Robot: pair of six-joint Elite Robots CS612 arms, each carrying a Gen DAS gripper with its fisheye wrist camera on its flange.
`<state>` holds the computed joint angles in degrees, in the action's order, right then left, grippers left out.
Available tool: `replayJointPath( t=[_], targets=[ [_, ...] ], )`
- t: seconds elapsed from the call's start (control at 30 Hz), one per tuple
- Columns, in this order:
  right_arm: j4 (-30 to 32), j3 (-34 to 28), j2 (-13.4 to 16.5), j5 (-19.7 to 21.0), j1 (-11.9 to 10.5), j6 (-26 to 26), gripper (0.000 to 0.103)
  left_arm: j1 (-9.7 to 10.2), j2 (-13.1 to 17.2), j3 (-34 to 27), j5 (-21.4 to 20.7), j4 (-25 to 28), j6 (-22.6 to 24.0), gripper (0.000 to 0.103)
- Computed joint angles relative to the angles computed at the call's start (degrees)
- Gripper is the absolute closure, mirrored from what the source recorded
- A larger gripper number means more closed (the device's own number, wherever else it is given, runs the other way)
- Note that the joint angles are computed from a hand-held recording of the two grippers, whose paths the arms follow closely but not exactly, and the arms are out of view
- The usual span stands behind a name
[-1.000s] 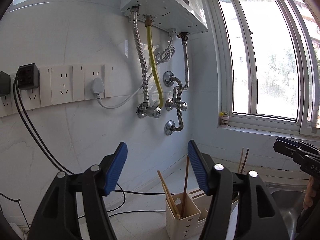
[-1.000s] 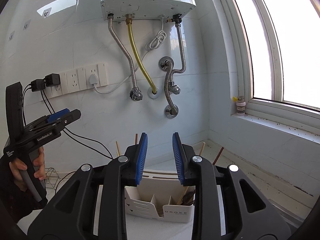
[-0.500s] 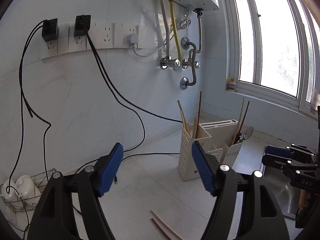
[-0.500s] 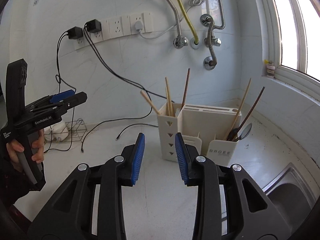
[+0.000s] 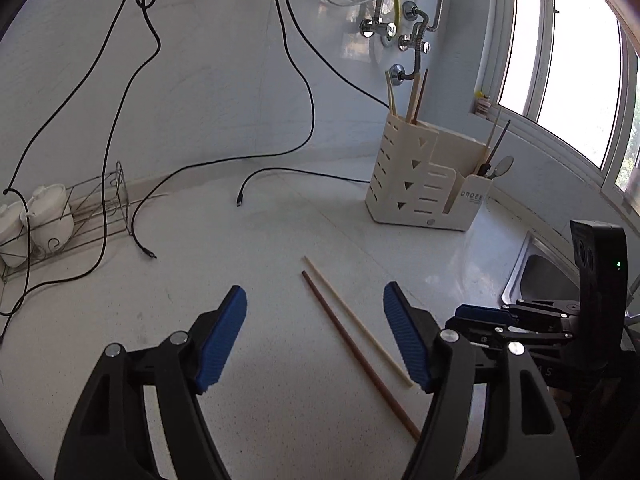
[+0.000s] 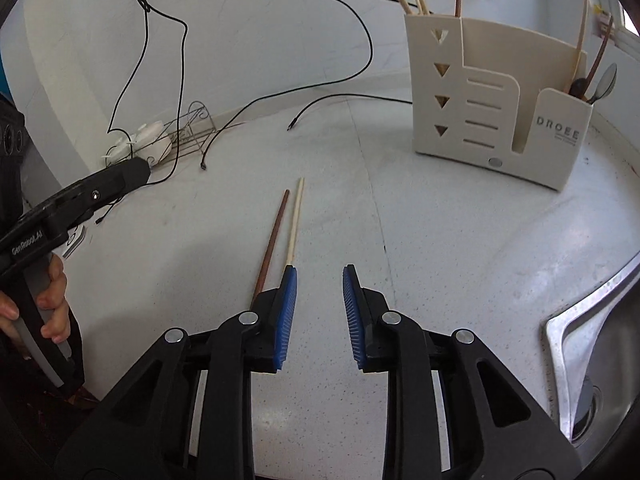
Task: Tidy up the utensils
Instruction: 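Move both tools back to the brown and light chopsticks on the counter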
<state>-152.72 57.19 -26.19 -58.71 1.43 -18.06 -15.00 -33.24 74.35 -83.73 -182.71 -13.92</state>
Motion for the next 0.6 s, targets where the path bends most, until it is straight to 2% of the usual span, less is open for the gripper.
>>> replayJointPath(
  t=[0.17,0.3,0.47,0.6],
  targets=[
    [1.0,1.6,-0.5,-2.5,1.1,-1.8,0.081,0.33,1.0,-1.4,0.1,3.7,0.9,0.033],
    [1.1,1.9,-0.5,-3.9,1.7,-2.0,0.081,0.45,3.5,-6.1,3.8,5.1,3.2,0.033],
    [1.2,1.6,0.0,-5.6,2.3,-2.3,0.081,1.52,6.8,-14.2,0.2,12.7,0.5,0.039],
    [0.4,1.7,0.2,-7.3,2.5,-2.1,0.081,1.56,9.6,-19.9,0.5,18.1,0.4,0.047]
  ],
)
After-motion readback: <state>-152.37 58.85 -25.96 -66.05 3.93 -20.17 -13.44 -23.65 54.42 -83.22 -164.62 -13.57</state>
